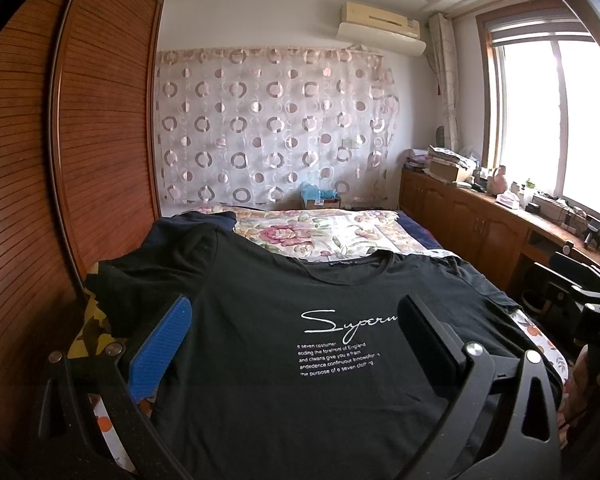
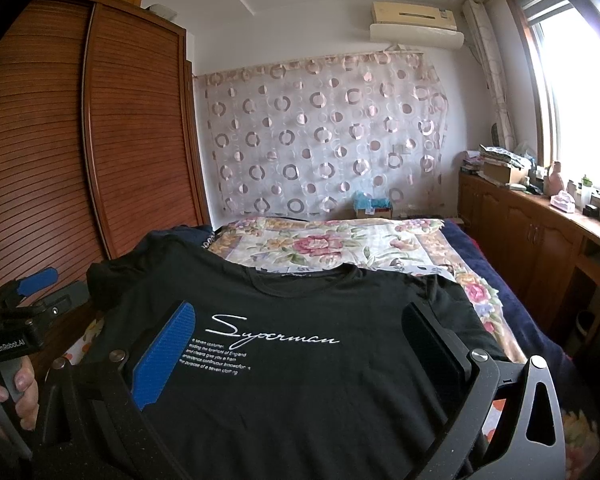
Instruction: Fold small clothes
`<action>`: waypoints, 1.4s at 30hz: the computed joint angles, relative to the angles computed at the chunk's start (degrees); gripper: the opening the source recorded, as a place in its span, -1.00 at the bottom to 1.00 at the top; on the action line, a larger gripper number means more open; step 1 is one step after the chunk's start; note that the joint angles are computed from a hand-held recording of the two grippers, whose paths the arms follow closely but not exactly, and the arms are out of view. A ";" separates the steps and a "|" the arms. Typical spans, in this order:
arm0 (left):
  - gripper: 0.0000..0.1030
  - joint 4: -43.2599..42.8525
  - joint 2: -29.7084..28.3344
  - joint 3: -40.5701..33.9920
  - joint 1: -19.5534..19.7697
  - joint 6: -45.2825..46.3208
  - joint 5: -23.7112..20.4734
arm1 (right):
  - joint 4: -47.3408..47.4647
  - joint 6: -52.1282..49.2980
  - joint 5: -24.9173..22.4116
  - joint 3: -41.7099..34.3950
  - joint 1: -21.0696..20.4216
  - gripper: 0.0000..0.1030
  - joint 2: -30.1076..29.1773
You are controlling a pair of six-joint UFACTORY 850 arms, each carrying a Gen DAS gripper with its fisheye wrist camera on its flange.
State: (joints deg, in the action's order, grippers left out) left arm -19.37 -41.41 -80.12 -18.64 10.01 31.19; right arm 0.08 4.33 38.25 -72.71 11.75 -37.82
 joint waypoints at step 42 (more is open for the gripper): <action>1.00 -1.04 -0.05 -0.10 -0.29 1.11 0.15 | -0.90 0.57 0.76 0.43 -0.13 1.00 0.16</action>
State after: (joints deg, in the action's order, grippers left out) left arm -20.41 -41.46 -80.22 -18.93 11.12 31.34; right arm -0.82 4.90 39.01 -72.29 11.61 -37.65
